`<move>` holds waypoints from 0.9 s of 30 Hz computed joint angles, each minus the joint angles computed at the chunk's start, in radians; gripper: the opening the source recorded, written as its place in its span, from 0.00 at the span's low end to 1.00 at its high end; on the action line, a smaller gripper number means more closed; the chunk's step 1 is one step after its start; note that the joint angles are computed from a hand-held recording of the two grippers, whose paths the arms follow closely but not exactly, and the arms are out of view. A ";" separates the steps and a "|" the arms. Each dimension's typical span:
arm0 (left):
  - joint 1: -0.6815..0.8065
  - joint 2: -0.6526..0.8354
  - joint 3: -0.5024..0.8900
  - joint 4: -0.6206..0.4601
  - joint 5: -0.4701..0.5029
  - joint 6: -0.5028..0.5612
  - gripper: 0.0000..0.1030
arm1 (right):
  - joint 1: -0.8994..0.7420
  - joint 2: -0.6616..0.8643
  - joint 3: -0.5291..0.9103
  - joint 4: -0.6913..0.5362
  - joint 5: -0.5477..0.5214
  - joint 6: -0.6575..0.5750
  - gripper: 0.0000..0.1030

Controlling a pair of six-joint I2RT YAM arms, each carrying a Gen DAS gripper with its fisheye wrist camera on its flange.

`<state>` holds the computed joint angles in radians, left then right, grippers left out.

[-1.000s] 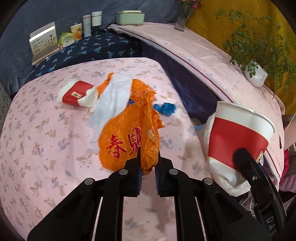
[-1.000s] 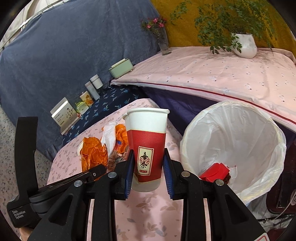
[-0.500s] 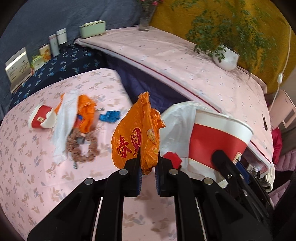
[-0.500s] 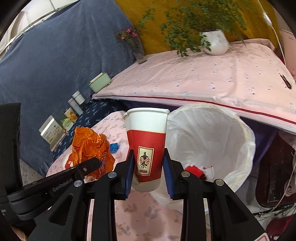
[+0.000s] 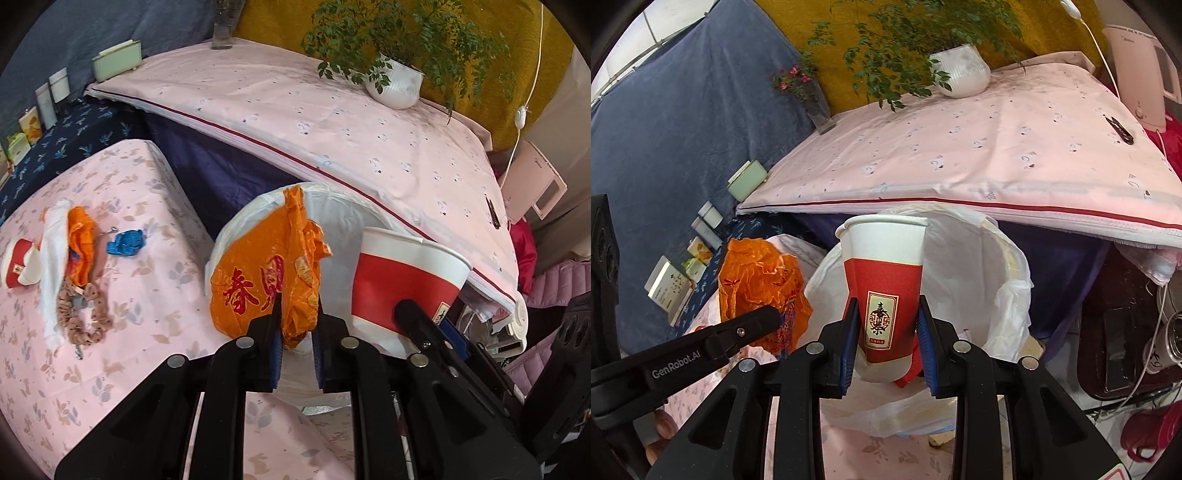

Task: Collect trash
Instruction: 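Open both tools over the bin to drop the orange bag and cup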

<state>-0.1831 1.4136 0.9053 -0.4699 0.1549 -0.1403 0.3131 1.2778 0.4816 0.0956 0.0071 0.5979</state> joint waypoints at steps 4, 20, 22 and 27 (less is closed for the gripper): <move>-0.010 0.002 -0.006 0.020 -0.030 -0.019 0.55 | -0.014 0.036 0.007 0.010 -0.013 -0.005 0.31; 0.064 -0.023 -0.052 0.038 -0.090 -0.018 0.59 | 0.051 0.060 0.018 0.015 0.024 0.011 0.48; 0.081 -0.033 -0.061 0.036 -0.085 -0.018 0.59 | 0.068 0.058 0.021 0.008 0.032 0.014 0.48; 0.133 -0.067 -0.087 0.030 -0.076 -0.008 0.59 | 0.118 0.056 0.036 -0.010 0.056 0.016 0.48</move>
